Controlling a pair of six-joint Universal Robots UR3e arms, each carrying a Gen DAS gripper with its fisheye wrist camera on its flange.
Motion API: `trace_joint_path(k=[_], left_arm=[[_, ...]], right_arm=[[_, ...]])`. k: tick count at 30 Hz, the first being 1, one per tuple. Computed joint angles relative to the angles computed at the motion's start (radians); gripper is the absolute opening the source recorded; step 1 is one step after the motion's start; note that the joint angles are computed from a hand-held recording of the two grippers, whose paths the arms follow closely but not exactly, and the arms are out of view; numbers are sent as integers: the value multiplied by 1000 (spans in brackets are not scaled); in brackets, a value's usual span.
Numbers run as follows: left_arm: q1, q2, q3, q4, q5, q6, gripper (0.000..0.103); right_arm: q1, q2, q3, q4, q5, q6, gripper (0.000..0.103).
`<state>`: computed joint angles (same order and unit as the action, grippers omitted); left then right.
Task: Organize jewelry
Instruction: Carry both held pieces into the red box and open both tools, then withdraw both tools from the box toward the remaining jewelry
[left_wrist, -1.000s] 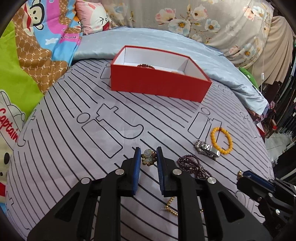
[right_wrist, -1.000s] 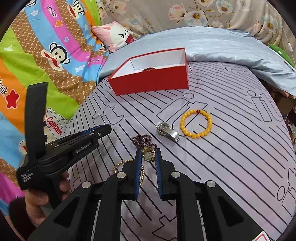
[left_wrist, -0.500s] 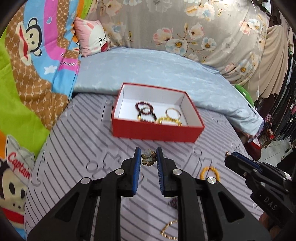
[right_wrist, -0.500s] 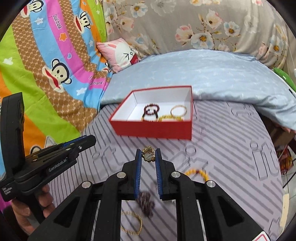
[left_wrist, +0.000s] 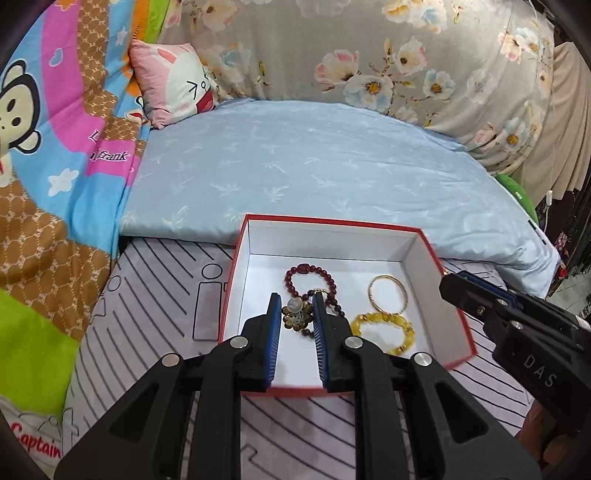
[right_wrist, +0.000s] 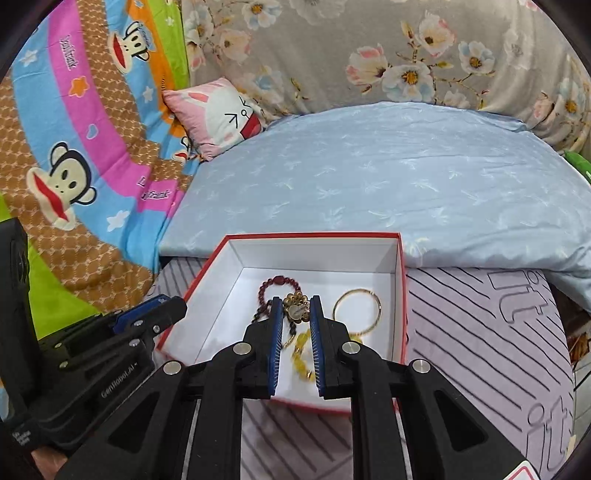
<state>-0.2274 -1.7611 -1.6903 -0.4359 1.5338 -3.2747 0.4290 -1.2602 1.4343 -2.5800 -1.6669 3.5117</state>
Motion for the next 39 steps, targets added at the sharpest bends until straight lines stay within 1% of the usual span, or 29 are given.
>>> trace_joint_path(k=[4,9,11,12,13,17,21,25,29,34,36,39], left_arm=[[5,-106,83,-6,5,-2,17],[5,-186,146,-11,21,-1,17],[0,-204,164,-16,43,-10,28],[1,-204,158,-6,46,-14,38],[3,-198,146,10,47,-18,41],[9,-154,95,39,47,-8,43],[9,-66,0,66,41,-2,44],[13,59,-135,84,20,-16,50],[4,205,-289,90,11,-28,53],[-2,386,-464,46,-7,-54,53],[-8,456,-525,24,-14,-69,53],[-38,545,-591,-15,2,-87,53]], right_arm=[[-30,109,-93,17,41,-7,14],[-32,210,-190,38,34,-27,14],[-30,229,-212,36,26,-33,24],[-28,232,-219,39,16,-34,33],[-28,226,-212,30,10,-30,36],[-40,143,-104,-18,32,-12,36],[-32,29,40,-61,24,3,36],[10,-109,214,-87,-34,24,36],[63,-236,366,-85,-82,76,36],[139,-381,520,-56,-125,159,36],[175,-419,558,-34,-152,190,36],[246,-467,602,7,-197,245,36]])
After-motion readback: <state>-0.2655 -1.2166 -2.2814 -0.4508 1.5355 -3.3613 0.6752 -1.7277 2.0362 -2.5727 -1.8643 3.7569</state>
